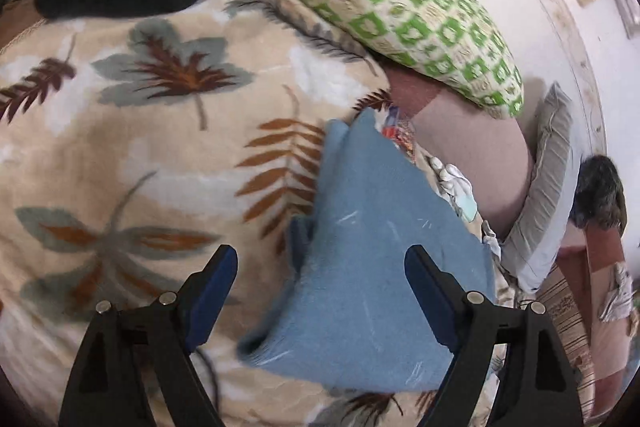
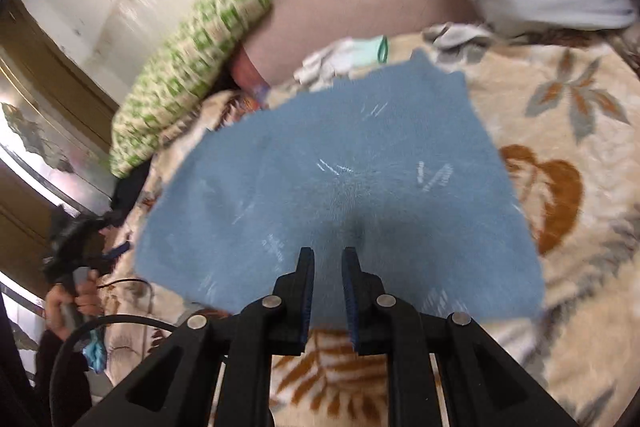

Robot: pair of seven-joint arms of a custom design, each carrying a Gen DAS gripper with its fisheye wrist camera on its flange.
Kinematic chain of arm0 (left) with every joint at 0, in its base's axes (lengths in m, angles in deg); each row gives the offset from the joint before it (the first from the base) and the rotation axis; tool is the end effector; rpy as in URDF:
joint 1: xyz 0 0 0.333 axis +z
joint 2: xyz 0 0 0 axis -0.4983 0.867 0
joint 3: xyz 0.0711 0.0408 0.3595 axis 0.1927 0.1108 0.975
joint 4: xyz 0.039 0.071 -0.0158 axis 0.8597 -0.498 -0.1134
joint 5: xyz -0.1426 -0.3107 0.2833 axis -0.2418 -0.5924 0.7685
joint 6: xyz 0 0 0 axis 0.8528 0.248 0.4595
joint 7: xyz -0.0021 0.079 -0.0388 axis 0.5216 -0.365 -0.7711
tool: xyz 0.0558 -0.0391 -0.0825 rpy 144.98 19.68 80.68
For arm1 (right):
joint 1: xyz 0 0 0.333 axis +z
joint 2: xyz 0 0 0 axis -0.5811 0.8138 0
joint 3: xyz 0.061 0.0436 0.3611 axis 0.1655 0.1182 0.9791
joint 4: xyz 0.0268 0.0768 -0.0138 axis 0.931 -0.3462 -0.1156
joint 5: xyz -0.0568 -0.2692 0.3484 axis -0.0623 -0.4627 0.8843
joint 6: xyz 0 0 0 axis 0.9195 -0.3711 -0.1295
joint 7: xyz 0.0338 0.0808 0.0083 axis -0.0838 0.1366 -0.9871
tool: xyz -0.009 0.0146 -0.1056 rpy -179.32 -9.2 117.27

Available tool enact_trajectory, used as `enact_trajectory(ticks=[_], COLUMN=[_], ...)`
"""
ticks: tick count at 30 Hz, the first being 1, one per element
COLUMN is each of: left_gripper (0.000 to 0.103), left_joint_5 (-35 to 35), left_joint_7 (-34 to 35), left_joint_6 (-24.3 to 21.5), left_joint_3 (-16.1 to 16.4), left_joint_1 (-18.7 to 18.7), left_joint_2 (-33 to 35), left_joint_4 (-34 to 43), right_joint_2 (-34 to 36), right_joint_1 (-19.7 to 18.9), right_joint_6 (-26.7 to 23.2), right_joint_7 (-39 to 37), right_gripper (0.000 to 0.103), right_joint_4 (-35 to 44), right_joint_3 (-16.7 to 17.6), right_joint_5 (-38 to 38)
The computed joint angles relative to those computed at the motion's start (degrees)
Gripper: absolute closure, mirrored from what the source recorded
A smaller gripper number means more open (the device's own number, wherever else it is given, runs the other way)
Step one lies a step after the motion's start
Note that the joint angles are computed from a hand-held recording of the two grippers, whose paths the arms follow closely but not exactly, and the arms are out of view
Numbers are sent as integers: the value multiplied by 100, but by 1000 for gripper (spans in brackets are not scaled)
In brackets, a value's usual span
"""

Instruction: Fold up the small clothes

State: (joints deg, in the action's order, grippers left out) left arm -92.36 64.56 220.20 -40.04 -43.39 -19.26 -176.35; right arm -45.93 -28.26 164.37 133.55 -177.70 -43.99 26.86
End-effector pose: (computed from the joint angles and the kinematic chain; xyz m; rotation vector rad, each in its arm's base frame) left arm 0.5564 -0.2079 0.5339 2.3482 -1.6360 1.1904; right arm 0.4379 -0.0306 0.5991 -1.5168 1.8559 -0.1893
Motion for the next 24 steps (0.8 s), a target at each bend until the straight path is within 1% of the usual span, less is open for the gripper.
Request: enact_trajectory(ticks=[1,2,3,5,6,7,8,9,10,11,12,14,15,16,17,18,19,21,22,24], left_gripper=[15,15,15,15,15,15,17,31,40,58,68,76,77,77,76,70,66,55,52,52], left_joint_5=[588,1066,1142,734,458,305,554,1190,1593,1829,1887,1511,1363,1367,1520,1576,1455,1052,949,1126], left_joint_7=[-426,-759,-746,-381,-130,104,73,-347,-643,-882,-1020,-874,-763,-740,-806,-807,-711,-475,-385,-508], left_joint_6=[12,-125,-378,-728,-801,-904,-1003,-1095,-1249,-1330,-1301,-1154,-1125,-1125,-1184,-1279,-1341,-1135,-1095,-1102], left_joint_3=[-114,-173,-177,-213,-255,-393,-330,-323,-315,-306,-302,-318,-323,-323,-322,-322,-322,-340,-345,-347], left_joint_1=[92,151,139,130,134,210,103,66,51,50,62,114,126,126,118,116,123,114,94,61], left_joint_2=[126,295,495,737,788,836,855,874,912,928,913,810,769,752,751,766,761,634,579,506], left_joint_4=[97,265,483,773,832,903,939,970,1016,1018,976,834,799,786,805,830,817,629,570,495], right_joint_2=[-254,-320,-460,-621,-626,-593,-535,-432,-357,-274,-238,-188,-179,-172,-171,-163,-151,-142,-117,-45], right_joint_1=[29,79,128,143,199,290,320,263,215,267,296,272,270,234,198,188,190,139,134,103], right_joint_6=[96,149,203,506,623,617,515,405,344,291,290,449,512,592,636,676,683,722,708,671], right_joint_7=[-46,-97,-171,-162,-177,-221,-213,-126,-72,-161,-260,-359,-432,-468,-465,-467,-476,-421,-401,-350], right_gripper=[86,86,86,86,86,86,86,86,86,85,85,85,85,85,85,85,85,85,85,85], right_joint_4=[-180,-244,-357,-574,-650,-669,-656,-615,-572,-494,-446,-395,-371,-359,-363,-365,-354,-369,-358,-334], right_joint_3=[-68,-130,-217,-270,-353,-505,-607,-611,-584,-625,-630,-532,-497,-445,-422,-426,-450,-461,-484,-501], right_joint_5=[140,231,351,554,679,828,925,943,954,1021,1081,1133,1126,1083,1058,1063,1077,1089,1105,1117])
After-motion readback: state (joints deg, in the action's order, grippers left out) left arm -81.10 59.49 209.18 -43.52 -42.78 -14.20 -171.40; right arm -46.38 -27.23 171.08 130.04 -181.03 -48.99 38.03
